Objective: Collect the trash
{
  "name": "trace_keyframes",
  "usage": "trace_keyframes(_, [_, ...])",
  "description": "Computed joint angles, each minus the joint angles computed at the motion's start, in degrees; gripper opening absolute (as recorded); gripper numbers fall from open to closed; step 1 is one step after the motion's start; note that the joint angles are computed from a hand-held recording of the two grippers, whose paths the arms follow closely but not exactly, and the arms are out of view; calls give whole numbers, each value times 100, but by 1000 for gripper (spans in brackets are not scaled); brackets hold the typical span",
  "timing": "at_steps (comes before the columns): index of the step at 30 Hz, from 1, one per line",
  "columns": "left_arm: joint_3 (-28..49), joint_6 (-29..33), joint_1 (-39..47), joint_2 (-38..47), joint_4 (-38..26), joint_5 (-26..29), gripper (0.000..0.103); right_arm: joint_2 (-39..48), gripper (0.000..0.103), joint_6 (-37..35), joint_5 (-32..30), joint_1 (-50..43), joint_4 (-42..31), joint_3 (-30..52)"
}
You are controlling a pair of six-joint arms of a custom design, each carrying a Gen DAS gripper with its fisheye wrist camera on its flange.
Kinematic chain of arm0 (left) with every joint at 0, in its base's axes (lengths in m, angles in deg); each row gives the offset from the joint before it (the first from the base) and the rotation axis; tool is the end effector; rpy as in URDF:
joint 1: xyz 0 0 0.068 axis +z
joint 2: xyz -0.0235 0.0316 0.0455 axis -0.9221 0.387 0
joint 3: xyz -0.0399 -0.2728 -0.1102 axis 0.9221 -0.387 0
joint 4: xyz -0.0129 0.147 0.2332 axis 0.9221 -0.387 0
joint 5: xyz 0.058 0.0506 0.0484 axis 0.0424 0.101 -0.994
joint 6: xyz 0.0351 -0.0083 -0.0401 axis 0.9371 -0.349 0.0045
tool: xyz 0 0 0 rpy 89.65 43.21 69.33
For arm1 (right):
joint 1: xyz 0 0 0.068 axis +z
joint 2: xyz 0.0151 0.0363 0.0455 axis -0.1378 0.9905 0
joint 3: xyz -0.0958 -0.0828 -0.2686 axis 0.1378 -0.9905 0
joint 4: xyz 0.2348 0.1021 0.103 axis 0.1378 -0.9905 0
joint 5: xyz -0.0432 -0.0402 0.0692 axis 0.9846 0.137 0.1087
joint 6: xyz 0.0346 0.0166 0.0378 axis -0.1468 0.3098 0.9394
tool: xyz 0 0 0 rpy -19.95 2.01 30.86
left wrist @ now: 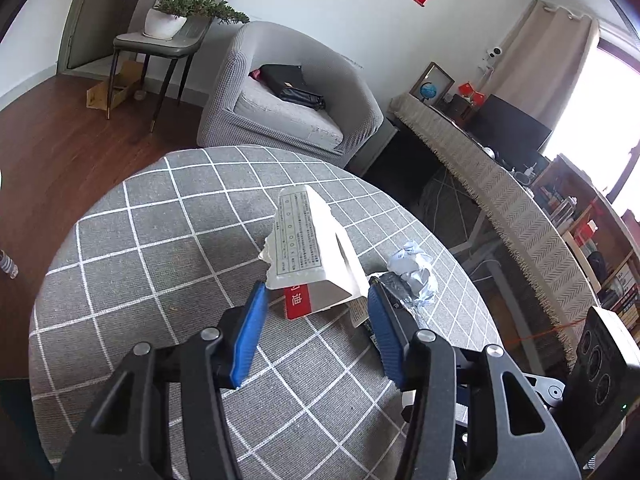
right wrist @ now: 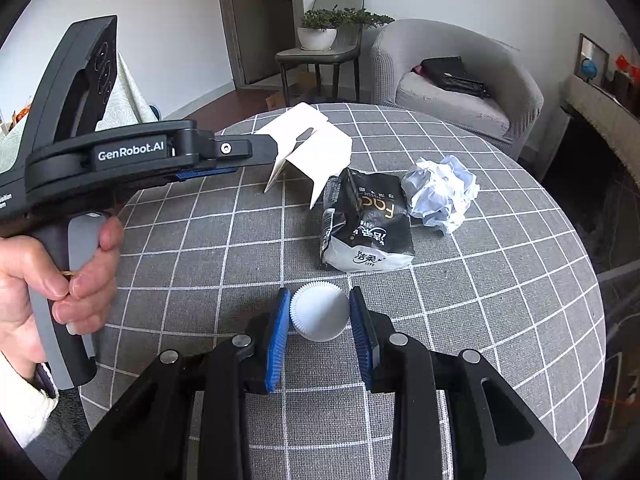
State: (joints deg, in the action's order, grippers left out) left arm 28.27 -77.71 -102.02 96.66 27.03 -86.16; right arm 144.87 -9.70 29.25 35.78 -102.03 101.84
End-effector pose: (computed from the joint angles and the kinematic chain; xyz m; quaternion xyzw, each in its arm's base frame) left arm 0.2427 -0.1697 0.2930 -0.0127 0.8871 -0.2804 0.3663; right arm 0.2030 0.1853 0.2193 -0.2038 0.9105 0.0984 0.3462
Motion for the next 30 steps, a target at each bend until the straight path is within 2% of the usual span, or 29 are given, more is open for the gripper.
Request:
trace_keyframes(5, [-41,-315,168,120,313,374,50,-91,30,-123,-120,-116,3,-9])
trace_keyframes(7, [21,-350,158,160,229,334,57,-97,30,-160,-172,-154,-9,-13])
trace_keyframes(8, [51,-342,159,180,179,322,66,-98,30,-173,-183,-163,-2,-28])
trace_keyframes(14, [113,-335,177,188,216,258,72,-135,30,-189,-264,-174,69,-89])
trace_keyframes(17, [152,-355,132,239,302,122,72,-120,30,-142,-304,-190,129,-71])
trace_keyframes(19, [132,-429,120,294,476,146,66,-71,30,-143,-328,-187,171,-41])
trace_keyframes(20, [96,-490,110,321,605,170,57,-47,30,-145,-331,-168,180,-32])
trace_keyframes(22, [140,-521,42,428,656,128,50,4,30,-143,-349,-152,178,-5])
trace_keyframes(25, [196,-496,-22,539,712,137,33,69,30,-173,-398,-190,187,8])
trace_keyframes(27, [168,-522,-16,543,789,187,18,72,30,-182,-408,-228,186,-19])
trace_keyframes(30, [107,-588,3,480,825,221,8,42,30,-153,-466,-313,207,-81])
